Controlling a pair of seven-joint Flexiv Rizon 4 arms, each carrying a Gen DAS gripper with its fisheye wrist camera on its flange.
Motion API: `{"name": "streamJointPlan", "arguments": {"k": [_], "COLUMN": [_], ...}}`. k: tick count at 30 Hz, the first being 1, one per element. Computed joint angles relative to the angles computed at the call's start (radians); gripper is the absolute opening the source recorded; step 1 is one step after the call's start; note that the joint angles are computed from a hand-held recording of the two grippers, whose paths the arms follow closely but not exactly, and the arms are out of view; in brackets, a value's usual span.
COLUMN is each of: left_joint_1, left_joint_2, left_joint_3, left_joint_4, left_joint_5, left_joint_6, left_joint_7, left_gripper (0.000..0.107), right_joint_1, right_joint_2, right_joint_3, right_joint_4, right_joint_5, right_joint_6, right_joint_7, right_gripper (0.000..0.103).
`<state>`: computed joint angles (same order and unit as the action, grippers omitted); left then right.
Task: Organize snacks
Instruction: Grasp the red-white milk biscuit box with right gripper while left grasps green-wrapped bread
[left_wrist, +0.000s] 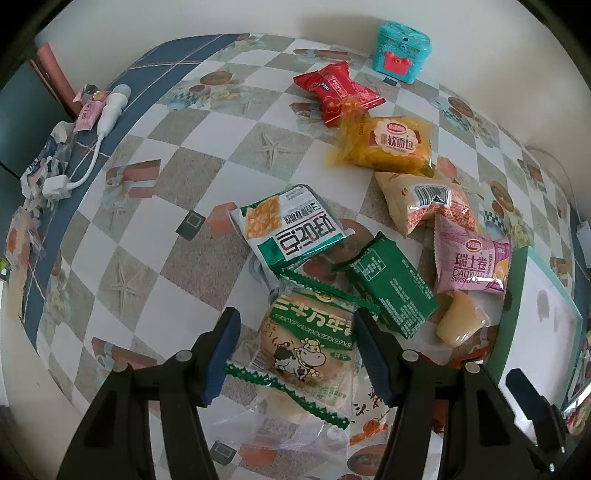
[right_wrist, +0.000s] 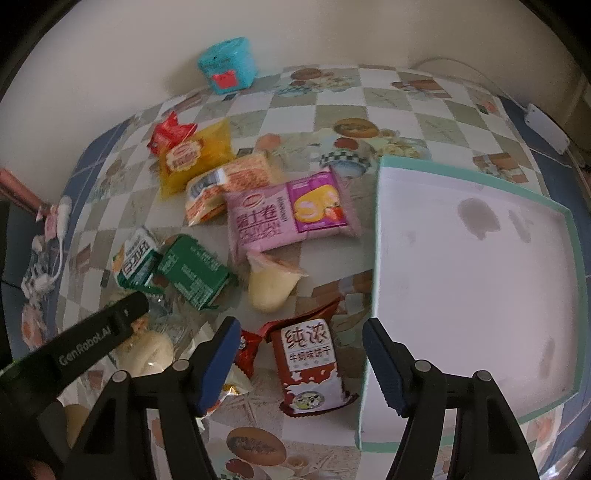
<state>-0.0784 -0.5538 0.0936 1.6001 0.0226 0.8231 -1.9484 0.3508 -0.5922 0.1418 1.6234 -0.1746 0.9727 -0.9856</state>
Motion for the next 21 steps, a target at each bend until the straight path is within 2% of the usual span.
{"name": "streamJointPlan", "arguments": {"k": [4,7,9,15,17,21], "left_joint_1": [0.005,0.005,0.005,0.005,0.005,0.005], "left_joint_2": [0.002,0.002,0.002,0.002,0.002,0.002], "left_joint_3": [-0.003,-0.003,-0.003,-0.003,-0.003,-0.003], "left_joint_4": [0.003,0.004,0.004,0.003,0.003,0.003], "left_joint_5": [-0.007,-0.007,-0.008,-0.009,-0.009,-0.007], "left_joint_6": [0.003,0.005,0.005,0.002,0.002,0.001], "left_joint_7": [0.000,0.001,0.001,0.000,0.000,0.002], "left_gripper": [0.065,0.065,0.065,0.065,0.065,0.065], "right_joint_1": [0.006,-0.002,-0.006,0.000,0.011,0.014], "right_joint_2": [-0.009,-0.021,-0.029,-0.028,-0.029,-0.035], "right_joint_3": [-0.003,0.008,0.014,0.015,0.003,-0.001], "right_joint_4": [-0.007,-0.021,-0.032,-0.023,-0.018,-0.010], "right_joint_5": [-0.006,0.010,0.025,0.030,0.013,0.002], "right_joint_6": [-0.034,-0.067,-0.094,-0.096,-0.103,-0.095], "right_joint_7": [0.004,-0.007,-0.011,-0.027,-0.018,-0.021], "right_gripper": [0.071,0.064,0.063,0.054,0.047,0.044]}}
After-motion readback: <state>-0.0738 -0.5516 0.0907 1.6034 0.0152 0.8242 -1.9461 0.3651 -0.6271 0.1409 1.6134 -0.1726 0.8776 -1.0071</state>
